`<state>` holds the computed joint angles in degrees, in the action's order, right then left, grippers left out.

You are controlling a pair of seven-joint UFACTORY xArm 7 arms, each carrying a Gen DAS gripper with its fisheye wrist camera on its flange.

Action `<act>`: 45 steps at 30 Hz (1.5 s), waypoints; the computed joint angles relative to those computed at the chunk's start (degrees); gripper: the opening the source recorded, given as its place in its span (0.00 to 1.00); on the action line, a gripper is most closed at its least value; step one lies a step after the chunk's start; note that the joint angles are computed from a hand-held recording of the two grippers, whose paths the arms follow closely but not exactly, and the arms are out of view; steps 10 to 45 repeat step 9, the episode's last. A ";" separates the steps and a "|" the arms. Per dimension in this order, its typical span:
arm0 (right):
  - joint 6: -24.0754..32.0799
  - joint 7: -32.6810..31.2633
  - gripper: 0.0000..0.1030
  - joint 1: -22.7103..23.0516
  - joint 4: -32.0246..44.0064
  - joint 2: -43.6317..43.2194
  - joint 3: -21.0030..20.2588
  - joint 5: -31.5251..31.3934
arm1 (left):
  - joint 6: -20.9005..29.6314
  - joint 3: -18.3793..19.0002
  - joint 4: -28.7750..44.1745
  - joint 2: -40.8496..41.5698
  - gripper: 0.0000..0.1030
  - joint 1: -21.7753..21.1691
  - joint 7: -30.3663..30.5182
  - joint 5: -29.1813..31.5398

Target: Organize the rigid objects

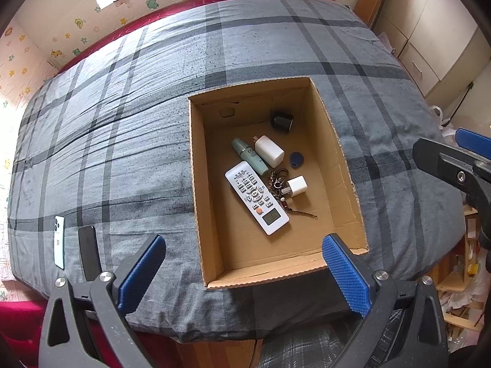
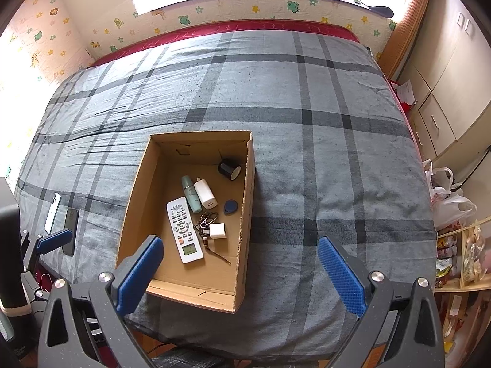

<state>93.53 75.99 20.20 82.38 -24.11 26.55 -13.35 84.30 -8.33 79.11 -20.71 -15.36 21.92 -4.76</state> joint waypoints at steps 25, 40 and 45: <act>-0.33 -0.55 1.00 0.05 -0.56 -0.15 -0.32 -0.15 | 0.13 -0.04 0.10 0.66 1.00 -0.13 0.08 -0.03; -0.33 -0.55 1.00 0.05 -0.56 -0.15 -0.32 -0.15 | 0.13 -0.04 0.10 0.66 1.00 -0.13 0.08 -0.03; -0.33 -0.55 1.00 0.05 -0.56 -0.15 -0.32 -0.15 | 0.13 -0.04 0.10 0.66 1.00 -0.13 0.08 -0.03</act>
